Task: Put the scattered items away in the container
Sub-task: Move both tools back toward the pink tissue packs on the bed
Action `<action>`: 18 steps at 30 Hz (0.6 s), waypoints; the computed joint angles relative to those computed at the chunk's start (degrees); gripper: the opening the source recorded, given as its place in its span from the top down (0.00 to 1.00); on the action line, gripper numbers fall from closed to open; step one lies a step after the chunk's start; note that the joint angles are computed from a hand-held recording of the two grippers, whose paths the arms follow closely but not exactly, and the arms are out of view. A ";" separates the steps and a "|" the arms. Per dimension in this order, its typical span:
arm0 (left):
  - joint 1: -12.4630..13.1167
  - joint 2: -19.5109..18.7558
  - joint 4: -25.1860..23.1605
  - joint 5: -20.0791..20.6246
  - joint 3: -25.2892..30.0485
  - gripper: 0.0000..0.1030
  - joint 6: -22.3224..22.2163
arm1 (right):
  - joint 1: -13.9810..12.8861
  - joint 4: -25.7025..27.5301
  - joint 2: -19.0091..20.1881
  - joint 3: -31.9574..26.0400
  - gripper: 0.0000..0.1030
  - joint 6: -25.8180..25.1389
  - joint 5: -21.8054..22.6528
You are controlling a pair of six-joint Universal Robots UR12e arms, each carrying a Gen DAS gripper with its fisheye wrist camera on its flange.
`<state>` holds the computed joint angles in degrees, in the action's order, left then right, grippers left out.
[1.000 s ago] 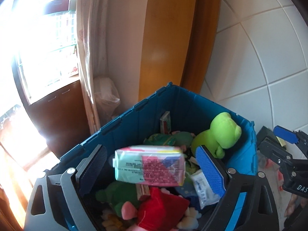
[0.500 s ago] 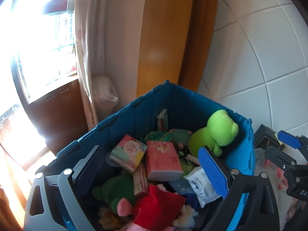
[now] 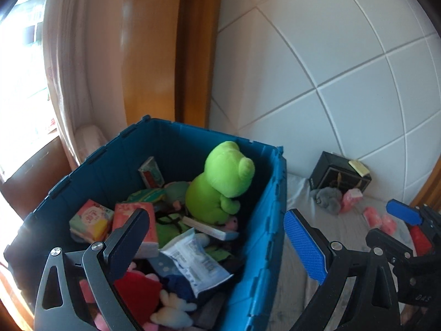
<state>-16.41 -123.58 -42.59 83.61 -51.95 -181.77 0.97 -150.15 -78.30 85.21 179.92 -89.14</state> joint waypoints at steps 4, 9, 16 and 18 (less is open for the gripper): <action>-3.69 -1.28 0.27 1.22 1.86 0.04 0.54 | -4.39 -1.92 -4.75 6.38 0.25 0.20 0.85; -8.93 -3.29 -1.53 3.17 4.28 0.04 0.11 | -11.46 -3.09 -10.66 14.00 0.25 -1.52 3.52; -15.14 -6.22 -4.36 5.79 8.58 0.04 -1.35 | -21.86 -1.66 -17.20 21.10 0.25 -5.13 8.88; -16.48 -7.08 -4.95 6.53 10.01 0.04 -1.83 | -24.52 -1.11 -18.57 22.56 0.25 -6.36 10.35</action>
